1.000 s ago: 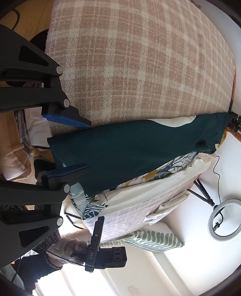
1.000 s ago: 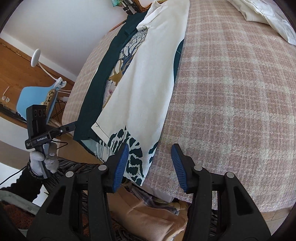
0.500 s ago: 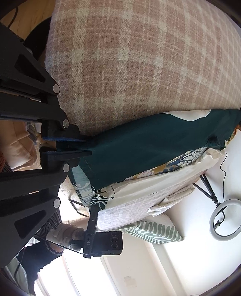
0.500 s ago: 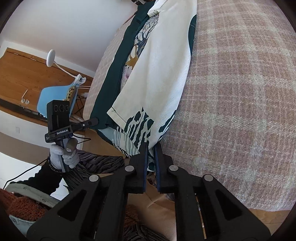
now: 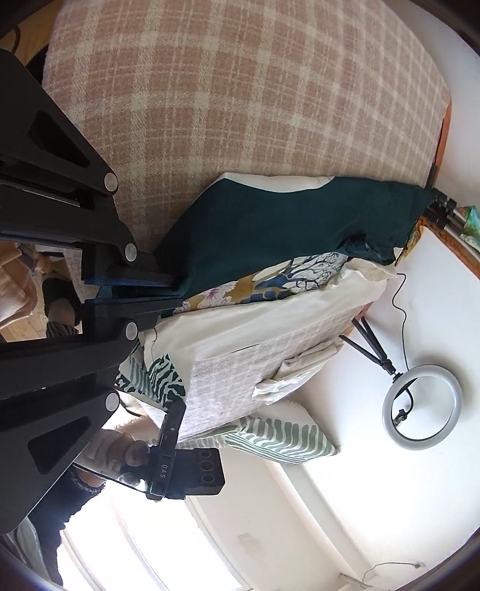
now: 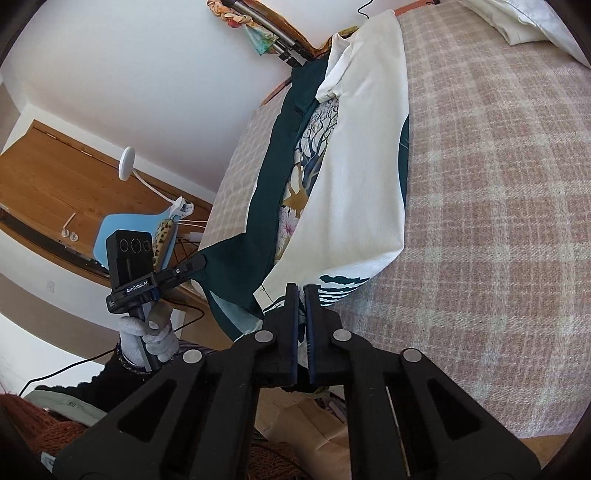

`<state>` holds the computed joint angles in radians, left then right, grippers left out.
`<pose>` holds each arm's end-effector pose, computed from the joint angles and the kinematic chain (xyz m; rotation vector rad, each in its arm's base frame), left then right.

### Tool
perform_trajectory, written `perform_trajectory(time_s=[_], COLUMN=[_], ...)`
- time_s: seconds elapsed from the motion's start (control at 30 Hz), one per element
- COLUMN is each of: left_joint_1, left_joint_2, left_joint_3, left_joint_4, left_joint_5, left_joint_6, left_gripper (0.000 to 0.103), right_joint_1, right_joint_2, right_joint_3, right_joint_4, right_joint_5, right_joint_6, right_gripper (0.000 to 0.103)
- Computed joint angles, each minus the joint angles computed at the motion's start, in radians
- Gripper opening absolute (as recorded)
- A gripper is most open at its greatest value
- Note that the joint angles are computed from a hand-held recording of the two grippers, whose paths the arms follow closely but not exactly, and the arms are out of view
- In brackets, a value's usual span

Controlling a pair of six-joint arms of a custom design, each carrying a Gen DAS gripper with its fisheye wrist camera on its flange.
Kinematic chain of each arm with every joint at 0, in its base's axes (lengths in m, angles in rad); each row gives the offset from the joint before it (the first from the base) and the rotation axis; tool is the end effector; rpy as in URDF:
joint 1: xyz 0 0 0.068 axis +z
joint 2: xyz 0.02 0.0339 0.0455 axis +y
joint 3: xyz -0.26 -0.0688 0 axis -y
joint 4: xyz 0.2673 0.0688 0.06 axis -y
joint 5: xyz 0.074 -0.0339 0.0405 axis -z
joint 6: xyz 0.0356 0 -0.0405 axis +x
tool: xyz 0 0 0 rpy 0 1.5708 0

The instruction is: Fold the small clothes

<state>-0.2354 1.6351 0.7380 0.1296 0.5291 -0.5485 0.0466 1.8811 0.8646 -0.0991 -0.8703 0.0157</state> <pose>0.3126 -0.0934 0.1288 -0.1019 2.4241 -0.9945 0.3321 0.0427 0.0783 -0.3054 2.4761 1.1704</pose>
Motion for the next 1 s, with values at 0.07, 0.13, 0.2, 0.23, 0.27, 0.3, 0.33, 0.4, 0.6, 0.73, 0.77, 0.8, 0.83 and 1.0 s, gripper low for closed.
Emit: perform_trajectory(time_s=[0.07, 0.13, 0.2, 0.23, 0.27, 0.3, 0.33, 0.4, 0.6, 0.73, 0.77, 0.8, 0.83, 1.0], left_joint_1=[0.011, 0.012, 0.016, 0.023, 0.029, 0.037, 0.048, 0.061, 0.091, 0.098, 0.099, 0.1, 0.101, 0.108], left_joint_2=[0.023, 0.048, 0.074, 0.091, 0.107, 0.122, 0.138, 0.174, 0.318, 0.386, 0.4, 0.413, 0.423, 0.444], left_joint_3=[0.033, 0.079, 0.128, 0.154, 0.178, 0.201, 0.222, 0.268, 0.431, 0.514, 0.53, 0.546, 0.56, 0.611], left_joint_4=[0.006, -0.004, -0.026, -0.035, -0.043, -0.048, -0.053, -0.068, -0.135, -0.162, -0.17, -0.18, -0.188, -0.268], left_joint_5=[0.013, 0.0, -0.022, -0.022, -0.03, -0.038, -0.037, -0.049, -0.077, -0.093, -0.095, -0.101, -0.105, -0.148], left_joint_6=[-0.019, -0.02, -0.006, -0.004, -0.003, -0.008, -0.009, -0.006, -0.007, 0.0, 0.001, 0.001, 0.003, 0.023], left_gripper=[0.002, 0.002, 0.002, 0.002, 0.002, 0.002, 0.002, 0.002, 0.002, 0.002, 0.002, 0.002, 0.002, 0.01], right_joint_1=[0.002, 0.006, 0.013, 0.018, 0.024, 0.029, 0.033, 0.034, 0.055, 0.067, 0.072, 0.075, 0.079, 0.084], right_joint_2=[0.004, 0.022, 0.053, 0.067, 0.083, 0.101, 0.12, 0.157, 0.293, 0.382, 0.399, 0.415, 0.427, 0.448], right_joint_3=[0.02, 0.062, 0.114, 0.141, 0.17, 0.199, 0.23, 0.29, 0.501, 0.631, 0.659, 0.685, 0.706, 0.751], right_joint_4=[0.026, 0.044, 0.055, 0.054, 0.05, 0.043, 0.039, 0.028, -0.041, -0.106, -0.122, -0.137, -0.142, -0.191], right_joint_5=[0.012, 0.027, 0.042, 0.06, 0.08, 0.095, 0.111, 0.131, 0.228, 0.253, 0.264, 0.273, 0.283, 0.292], right_joint_6=[0.03, 0.071, 0.109, 0.122, 0.133, 0.142, 0.154, 0.173, 0.22, 0.228, 0.227, 0.227, 0.228, 0.184], right_gripper=[0.005, 0.005, 0.004, 0.004, 0.004, 0.004, 0.004, 0.004, 0.004, 0.004, 0.004, 0.004, 0.004, 0.005])
